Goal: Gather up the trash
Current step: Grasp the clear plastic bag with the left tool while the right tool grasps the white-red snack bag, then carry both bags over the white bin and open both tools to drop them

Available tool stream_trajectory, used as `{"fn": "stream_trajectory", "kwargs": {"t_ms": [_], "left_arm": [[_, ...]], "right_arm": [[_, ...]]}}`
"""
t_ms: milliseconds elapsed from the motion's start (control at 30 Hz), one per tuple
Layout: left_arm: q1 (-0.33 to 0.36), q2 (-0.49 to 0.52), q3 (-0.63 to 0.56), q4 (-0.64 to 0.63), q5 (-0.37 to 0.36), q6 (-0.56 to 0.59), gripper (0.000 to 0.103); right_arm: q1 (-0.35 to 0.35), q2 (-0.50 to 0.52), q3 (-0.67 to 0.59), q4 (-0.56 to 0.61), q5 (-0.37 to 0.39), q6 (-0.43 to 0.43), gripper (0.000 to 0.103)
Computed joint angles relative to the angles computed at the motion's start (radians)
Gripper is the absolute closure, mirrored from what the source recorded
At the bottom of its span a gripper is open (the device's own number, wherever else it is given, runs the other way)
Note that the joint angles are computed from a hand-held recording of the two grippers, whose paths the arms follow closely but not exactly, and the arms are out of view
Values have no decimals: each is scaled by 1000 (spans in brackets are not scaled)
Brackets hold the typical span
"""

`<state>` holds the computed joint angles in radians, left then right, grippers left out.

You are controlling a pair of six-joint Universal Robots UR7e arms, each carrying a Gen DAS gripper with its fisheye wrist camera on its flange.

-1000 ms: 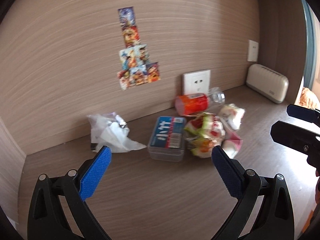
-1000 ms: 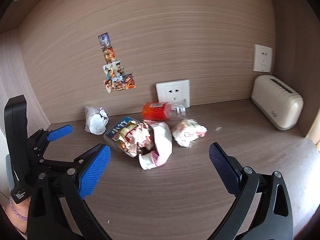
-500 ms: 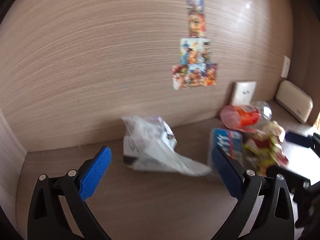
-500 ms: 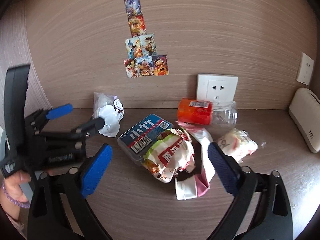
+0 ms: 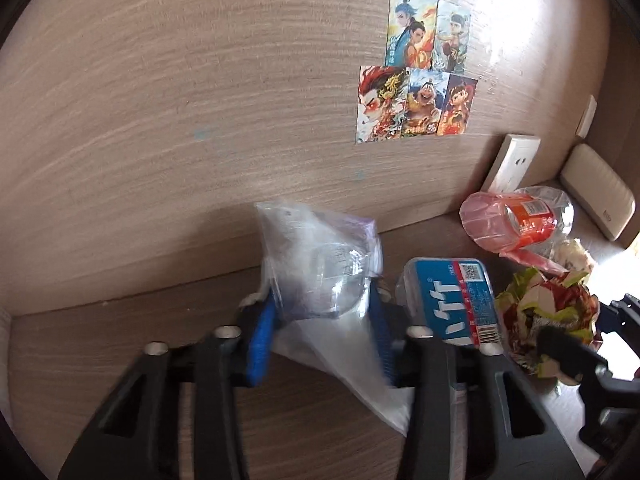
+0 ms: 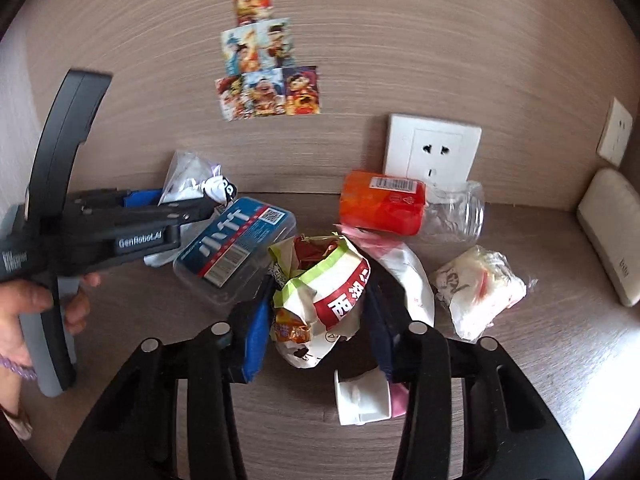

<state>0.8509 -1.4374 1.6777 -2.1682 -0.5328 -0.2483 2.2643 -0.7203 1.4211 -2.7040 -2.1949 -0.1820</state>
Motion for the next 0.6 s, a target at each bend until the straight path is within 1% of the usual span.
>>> {"fn": "stream_trajectory", "kwargs": {"t_ms": [33, 133, 333, 467, 533, 600], "left_arm": [[-13, -9, 14, -4, 25, -6, 66], [-51, -37, 35, 24, 51, -43, 66], [-151, -99, 65, 81, 72, -136, 66], [-236, -135, 72, 215, 101, -232, 66], [-269, -136, 70, 257, 99, -266, 66], [-307, -145, 71, 300, 83, -298, 66]], "right_arm": [[0, -4, 2, -4, 4, 10, 60], [6, -26, 11, -17, 30, 16, 60], [42, -80, 26, -45, 54, 2, 60], [72, -112, 42, -74, 31, -7, 60], [85, -140, 64, -90, 10, -8, 59], [98, -172, 96, -107, -13, -3, 59]]}}
